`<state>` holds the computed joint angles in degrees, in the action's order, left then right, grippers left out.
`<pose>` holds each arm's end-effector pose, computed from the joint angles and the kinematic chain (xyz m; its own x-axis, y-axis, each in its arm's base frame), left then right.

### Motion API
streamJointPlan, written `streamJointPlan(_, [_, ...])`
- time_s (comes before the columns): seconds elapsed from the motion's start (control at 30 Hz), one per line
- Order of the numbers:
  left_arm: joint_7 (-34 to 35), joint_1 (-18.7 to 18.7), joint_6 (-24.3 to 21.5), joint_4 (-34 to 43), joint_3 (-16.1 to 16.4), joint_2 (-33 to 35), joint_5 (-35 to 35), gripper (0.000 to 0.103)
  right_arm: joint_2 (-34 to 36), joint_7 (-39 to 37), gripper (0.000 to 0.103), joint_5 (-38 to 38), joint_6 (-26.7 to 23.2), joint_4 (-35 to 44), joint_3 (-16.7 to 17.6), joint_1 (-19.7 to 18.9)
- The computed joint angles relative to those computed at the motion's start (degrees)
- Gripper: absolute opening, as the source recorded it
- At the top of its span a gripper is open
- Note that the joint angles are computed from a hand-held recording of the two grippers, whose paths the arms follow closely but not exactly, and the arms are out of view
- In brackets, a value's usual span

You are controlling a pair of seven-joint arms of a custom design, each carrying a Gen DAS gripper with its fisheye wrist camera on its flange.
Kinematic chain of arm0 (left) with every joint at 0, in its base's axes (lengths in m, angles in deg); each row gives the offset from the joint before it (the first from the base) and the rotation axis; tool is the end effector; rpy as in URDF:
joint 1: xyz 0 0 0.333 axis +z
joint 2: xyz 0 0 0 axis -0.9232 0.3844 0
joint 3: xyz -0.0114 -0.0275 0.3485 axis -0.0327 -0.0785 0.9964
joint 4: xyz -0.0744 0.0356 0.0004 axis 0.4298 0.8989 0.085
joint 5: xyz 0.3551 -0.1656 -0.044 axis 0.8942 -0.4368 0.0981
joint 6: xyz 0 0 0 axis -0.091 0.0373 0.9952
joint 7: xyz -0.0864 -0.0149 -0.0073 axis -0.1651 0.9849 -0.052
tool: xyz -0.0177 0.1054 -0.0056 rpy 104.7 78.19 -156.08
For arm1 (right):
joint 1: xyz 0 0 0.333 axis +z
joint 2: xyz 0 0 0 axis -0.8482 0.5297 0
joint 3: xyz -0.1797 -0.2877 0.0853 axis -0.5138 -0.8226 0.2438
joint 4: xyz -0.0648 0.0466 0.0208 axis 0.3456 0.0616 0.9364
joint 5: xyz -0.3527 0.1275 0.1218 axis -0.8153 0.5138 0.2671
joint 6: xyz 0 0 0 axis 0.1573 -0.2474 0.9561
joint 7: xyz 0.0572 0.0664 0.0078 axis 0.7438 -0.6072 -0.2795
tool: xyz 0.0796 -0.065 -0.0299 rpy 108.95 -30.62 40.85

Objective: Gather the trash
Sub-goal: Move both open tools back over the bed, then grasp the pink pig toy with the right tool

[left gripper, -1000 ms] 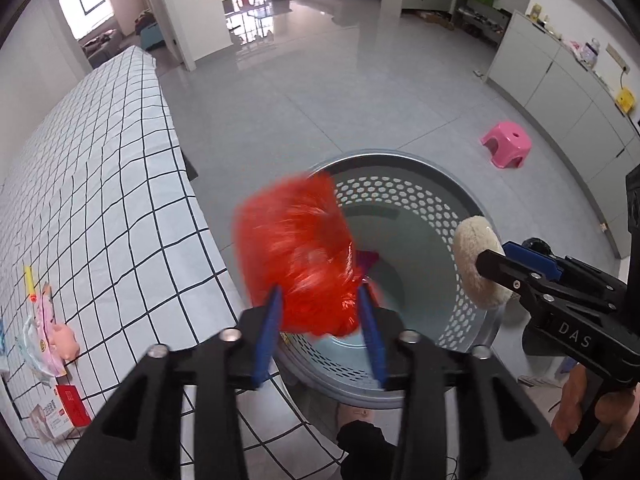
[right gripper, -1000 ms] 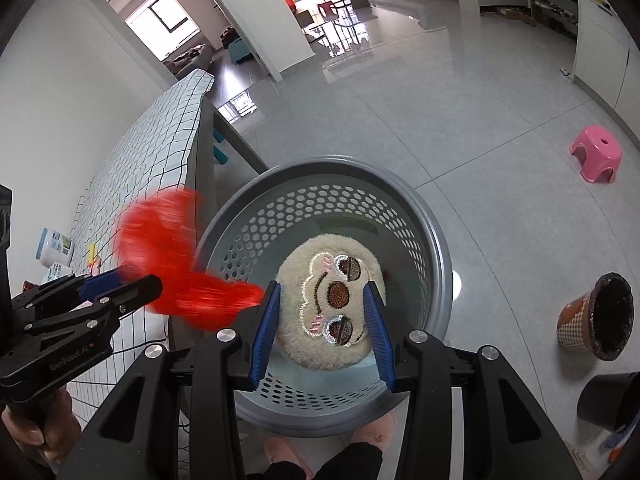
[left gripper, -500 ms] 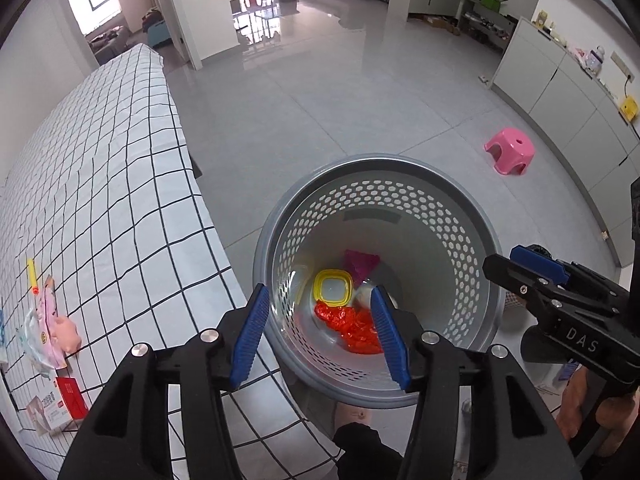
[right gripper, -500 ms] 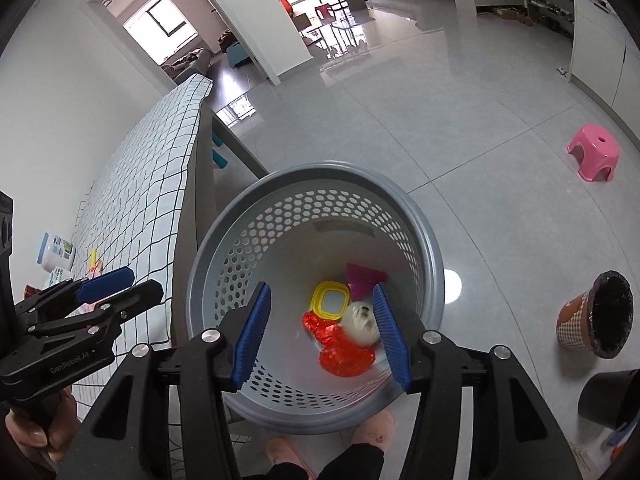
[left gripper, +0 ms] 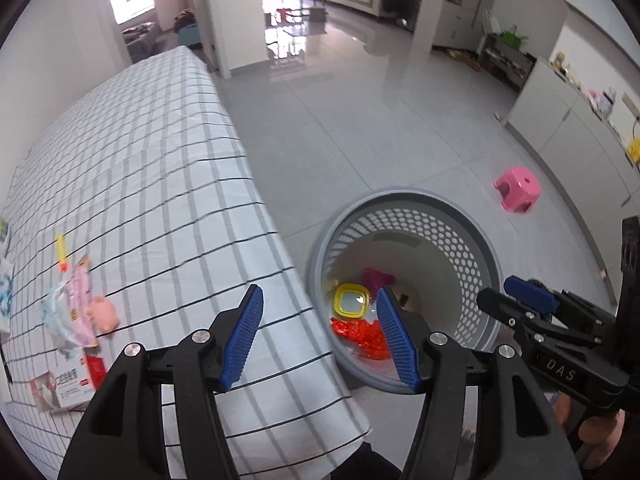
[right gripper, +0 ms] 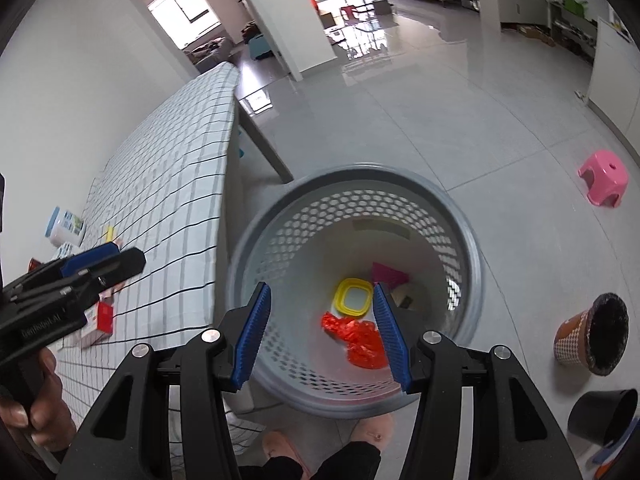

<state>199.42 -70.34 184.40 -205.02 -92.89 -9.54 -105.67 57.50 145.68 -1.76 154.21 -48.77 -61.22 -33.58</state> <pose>0.5019 -0.0917 0.5996 -0.5764 -0.8164 0.0363 -0.7281 0.4928 -0.4765 0.3685 0.3094 0.5366 -0.3525 -0.8636 -0.3604 -0.7373 0.4935 -0.4613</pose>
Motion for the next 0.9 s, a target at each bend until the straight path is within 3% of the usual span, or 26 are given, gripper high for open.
streamJointPlan(0.37, [2.95,7.22,0.47,1.78,5.93,-0.60,-0.35,0.066,14.20,-4.24,0.056,-3.59,-2.27,17.70,1.17,4.14])
streamJointPlan(0.9, [2.61,20.07,3.87,4.87,10.85,6.52,3.21,0.066,43.14,-21.08,0.060,-1.02,-8.73,53.63,-3.80,15.27])
